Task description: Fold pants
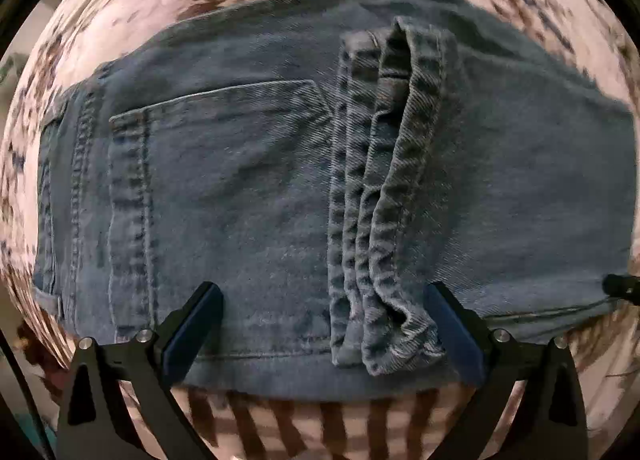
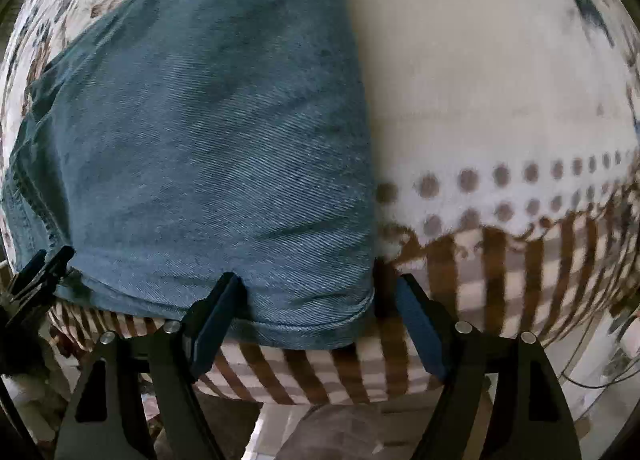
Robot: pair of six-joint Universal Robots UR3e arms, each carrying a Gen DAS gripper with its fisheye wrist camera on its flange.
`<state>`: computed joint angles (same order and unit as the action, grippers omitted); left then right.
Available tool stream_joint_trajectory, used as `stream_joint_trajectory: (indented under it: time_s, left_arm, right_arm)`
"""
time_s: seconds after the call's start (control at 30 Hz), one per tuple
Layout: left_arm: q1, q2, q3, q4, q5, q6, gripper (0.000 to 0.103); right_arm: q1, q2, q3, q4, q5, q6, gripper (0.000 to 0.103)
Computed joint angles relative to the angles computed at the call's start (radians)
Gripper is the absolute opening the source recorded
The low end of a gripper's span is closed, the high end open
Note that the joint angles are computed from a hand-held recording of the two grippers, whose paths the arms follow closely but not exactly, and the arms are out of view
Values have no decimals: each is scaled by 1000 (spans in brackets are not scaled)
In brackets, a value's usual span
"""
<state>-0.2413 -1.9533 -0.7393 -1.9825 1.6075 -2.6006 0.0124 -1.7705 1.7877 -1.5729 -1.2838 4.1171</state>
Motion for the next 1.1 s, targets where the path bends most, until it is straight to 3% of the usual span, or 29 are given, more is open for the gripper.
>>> stream_joint_trajectory:
  time_s: [0.13, 0.27, 0.37, 0.4, 0.47, 0.5, 0.6, 0.73, 0.93, 1.03, 1.07, 1.1]
  left_arm:
    - [237, 75, 113, -125, -224, 1, 103]
    - [523, -13, 356, -351, -372, -138, 102]
    - [698, 27, 215, -282, -458, -229, 95]
    - [750, 53, 127, -230, -496, -251, 90]
    - [814, 79, -2, -155, -571, -275, 47]
    - [823, 65, -24, -133, -586, -285, 39]
    - [837, 79, -170, -73, -654, -324, 42]
    - [840, 157, -358, 44, -712, -322, 57]
    - [882, 165, -467, 118, -823, -341, 70]
    - [877, 147, -458, 129, -848, -363, 70]
    - [877, 152, -448, 128, -852, -375, 67]
    - [876, 162, -444, 139, -870, -375, 57]
  right_arm:
    - [64, 87, -175, 13, -101, 85, 81]
    - [146, 161, -355, -6, -251, 212, 81]
    - [190, 250, -482, 19, -340, 245, 81]
    - [196, 288, -526, 31, -348, 245, 81]
    - [185, 345, -558, 4, -325, 225, 81]
    - [189, 359, -554, 2, -314, 224, 81]
    - [202, 462, -682, 26, -302, 202, 81]
    - [220, 595, -867, 98, -307, 167, 81]
    - [234, 731, -1052, 146, -264, 155, 81]
    - [236, 779, -1123, 167, -251, 141, 81]
    - [238, 795, -1147, 173, -248, 137, 81]
    - [239, 805, -1164, 180, -248, 133, 81]
